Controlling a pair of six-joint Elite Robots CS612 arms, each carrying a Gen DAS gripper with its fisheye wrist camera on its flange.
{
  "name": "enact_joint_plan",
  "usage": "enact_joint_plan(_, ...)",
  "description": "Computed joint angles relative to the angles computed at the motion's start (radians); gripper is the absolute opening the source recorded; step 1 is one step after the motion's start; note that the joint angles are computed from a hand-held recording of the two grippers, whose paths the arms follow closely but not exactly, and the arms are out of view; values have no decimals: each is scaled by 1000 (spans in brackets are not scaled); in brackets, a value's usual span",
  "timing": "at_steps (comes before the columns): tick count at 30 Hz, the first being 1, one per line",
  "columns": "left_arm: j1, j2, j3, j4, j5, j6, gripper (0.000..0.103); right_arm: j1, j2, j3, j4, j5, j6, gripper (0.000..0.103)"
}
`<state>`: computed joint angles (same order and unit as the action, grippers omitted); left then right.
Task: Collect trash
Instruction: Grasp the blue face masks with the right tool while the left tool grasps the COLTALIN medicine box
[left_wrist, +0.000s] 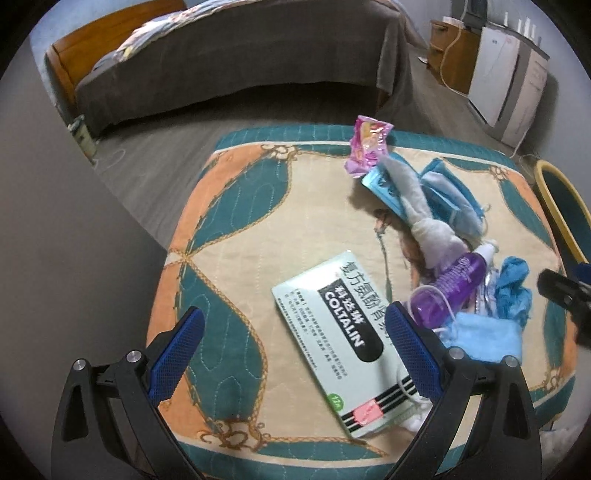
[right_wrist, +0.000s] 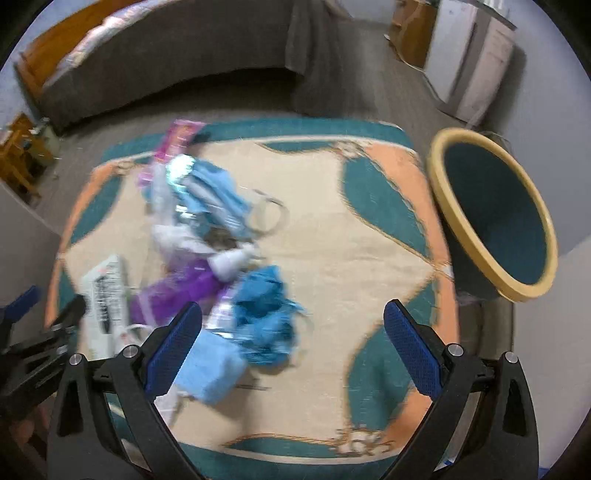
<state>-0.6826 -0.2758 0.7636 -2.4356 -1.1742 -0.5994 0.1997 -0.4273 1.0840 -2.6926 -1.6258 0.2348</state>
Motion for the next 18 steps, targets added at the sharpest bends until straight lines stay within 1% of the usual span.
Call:
enact_joint_plan(1, 1, -1, 3, -1, 0, -6, 97, 2, -5, 10, -19, 29, -14, 94)
enact_joint_plan(2, 2, -2, 3, -1, 1, -11, 97, 3, -6, 15, -24, 52, -22, 89)
enact_joint_plan(3, 3, -6, 11, -7, 7, -17, 97, 5, -6, 17, -15, 70, -29, 80)
enact_joint_plan(4, 3, -4, 8, -7, 9, -19, 97, 9, -3, 13, 12, 87, -39, 76)
enact_joint_plan(5, 4, -6, 12, -10, 12, -22, 97, 12, 1, 6, 39, 100, -48, 68)
enact_joint_plan(6, 4, -8, 15, -10, 13, -25, 97, 14, 8, -4, 78, 118, -57, 55)
enact_joint_plan(7, 4, -7, 14, -9, 11, -24, 97, 14, 13, -14, 106, 140, -58, 48)
enact_joint_plan(8, 4, -8, 16, -11, 9, -22, 97, 13, 17, -22, 131, 161, -56, 30)
enact_joint_plan(9, 3, -10, 20, -17, 6, -13, 97, 11, 20, -28, 151, 173, -55, 16)
enact_joint_plan(11, 1, -10, 19, -18, 6, -1, 97, 11, 12, -21, 143, 170, -51, 9)
enact_joint_plan(13, 0, -8, 16, -16, -5, 3, 97, 6, -5, -12, 131, 184, -45, 7)
enact_joint_plan(14, 0, -6, 13, -14, -12, 3, 97, 5, -11, -12, 129, 181, -56, 5)
enact_joint_plan(18, -5, 16, -29, 22, -29, 23, 97, -4, -46, -8, 97, 134, -134, 5)
